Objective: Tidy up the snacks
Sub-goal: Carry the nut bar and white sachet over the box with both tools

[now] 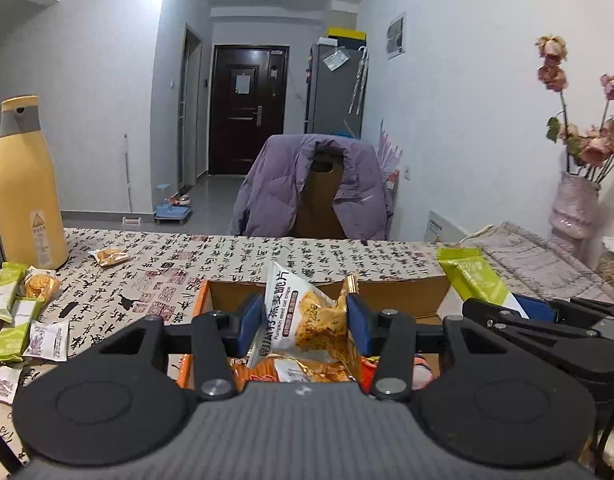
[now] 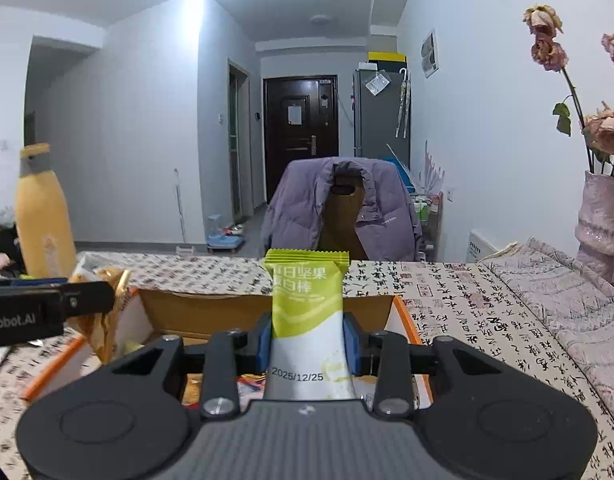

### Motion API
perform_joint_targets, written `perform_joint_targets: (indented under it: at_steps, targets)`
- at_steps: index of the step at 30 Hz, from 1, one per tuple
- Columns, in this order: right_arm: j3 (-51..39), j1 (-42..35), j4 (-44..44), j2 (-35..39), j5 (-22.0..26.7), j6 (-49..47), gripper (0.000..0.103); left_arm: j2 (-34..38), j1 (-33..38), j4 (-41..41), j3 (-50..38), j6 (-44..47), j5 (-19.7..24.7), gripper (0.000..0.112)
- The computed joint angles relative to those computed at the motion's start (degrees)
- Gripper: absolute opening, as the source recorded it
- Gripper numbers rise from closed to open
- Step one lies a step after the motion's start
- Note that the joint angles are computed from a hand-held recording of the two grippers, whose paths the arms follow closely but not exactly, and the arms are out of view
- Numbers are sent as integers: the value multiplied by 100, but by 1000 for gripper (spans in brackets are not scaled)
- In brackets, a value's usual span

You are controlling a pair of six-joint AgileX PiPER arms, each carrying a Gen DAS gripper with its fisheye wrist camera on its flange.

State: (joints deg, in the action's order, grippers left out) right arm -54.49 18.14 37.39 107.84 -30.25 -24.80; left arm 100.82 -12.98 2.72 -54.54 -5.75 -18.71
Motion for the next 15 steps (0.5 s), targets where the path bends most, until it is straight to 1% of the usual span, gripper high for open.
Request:
perform_joint_targets:
  at_steps: [4, 7, 10, 11, 14, 15]
  targets:
    - [-205, -106, -214, 326, 39, 191, 34, 388, 68, -22, -258, -34, 91, 47]
    - [-378, -225, -323, 521, 269, 289, 34, 630, 79, -174, -428, 70, 205, 47]
    - [-453, -309, -389, 597, 456, 394, 35, 747, 95, -62, -409, 35, 113, 47]
    - [-435, -318, -411, 597, 471, 440, 35, 776, 86, -112, -395, 101, 75, 47]
    - [-332, -321, -493, 578, 432, 566, 37, 825, 144, 184, -334, -160, -29, 49]
    - [-315, -326, -495, 573, 433, 571, 38, 829, 160, 236, -299, -209, -81, 48]
